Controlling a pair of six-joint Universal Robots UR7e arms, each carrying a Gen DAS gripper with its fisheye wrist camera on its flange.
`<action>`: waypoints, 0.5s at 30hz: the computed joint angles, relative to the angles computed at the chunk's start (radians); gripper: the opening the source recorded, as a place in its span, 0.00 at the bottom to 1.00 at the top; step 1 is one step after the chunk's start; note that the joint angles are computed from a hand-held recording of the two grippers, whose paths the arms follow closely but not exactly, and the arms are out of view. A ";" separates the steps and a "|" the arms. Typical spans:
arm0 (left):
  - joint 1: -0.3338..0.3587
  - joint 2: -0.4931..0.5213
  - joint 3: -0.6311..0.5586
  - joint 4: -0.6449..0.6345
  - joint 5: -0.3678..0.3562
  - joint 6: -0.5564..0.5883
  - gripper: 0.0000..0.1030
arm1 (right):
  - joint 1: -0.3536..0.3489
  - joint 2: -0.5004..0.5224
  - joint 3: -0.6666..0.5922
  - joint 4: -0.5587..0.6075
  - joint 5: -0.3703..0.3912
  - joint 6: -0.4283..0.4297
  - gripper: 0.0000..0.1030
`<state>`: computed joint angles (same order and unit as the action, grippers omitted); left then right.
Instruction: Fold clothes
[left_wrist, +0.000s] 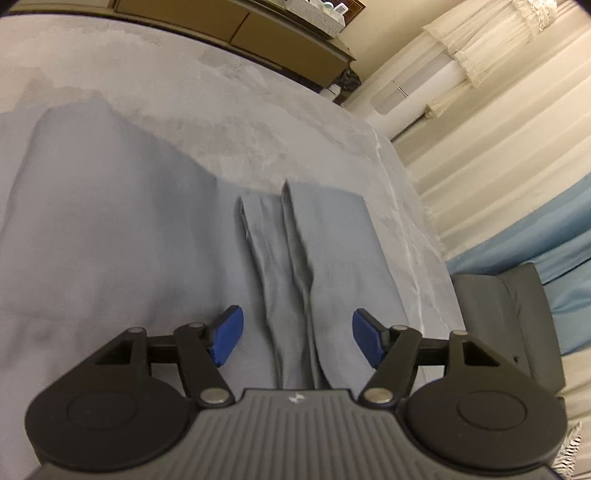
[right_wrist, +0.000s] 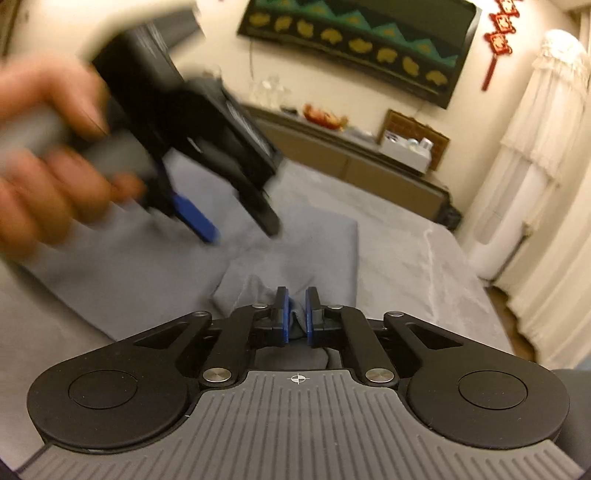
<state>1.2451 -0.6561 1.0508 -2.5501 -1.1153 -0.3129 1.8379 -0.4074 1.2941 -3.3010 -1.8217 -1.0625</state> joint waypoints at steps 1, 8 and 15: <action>-0.001 0.013 -0.018 0.001 0.011 0.004 0.64 | -0.001 -0.009 0.012 0.021 0.001 0.006 0.05; -0.048 0.013 0.006 -0.063 0.143 0.085 0.63 | -0.014 -0.040 0.036 0.110 0.002 0.051 0.09; -0.111 0.070 -0.127 0.125 0.226 0.204 0.91 | -0.042 -0.105 0.045 0.090 0.067 0.403 0.82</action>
<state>1.1338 -0.5865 0.9235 -2.4255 -0.8888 -0.1087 1.7961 -0.5128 1.3387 -3.2109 -1.7550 -0.6593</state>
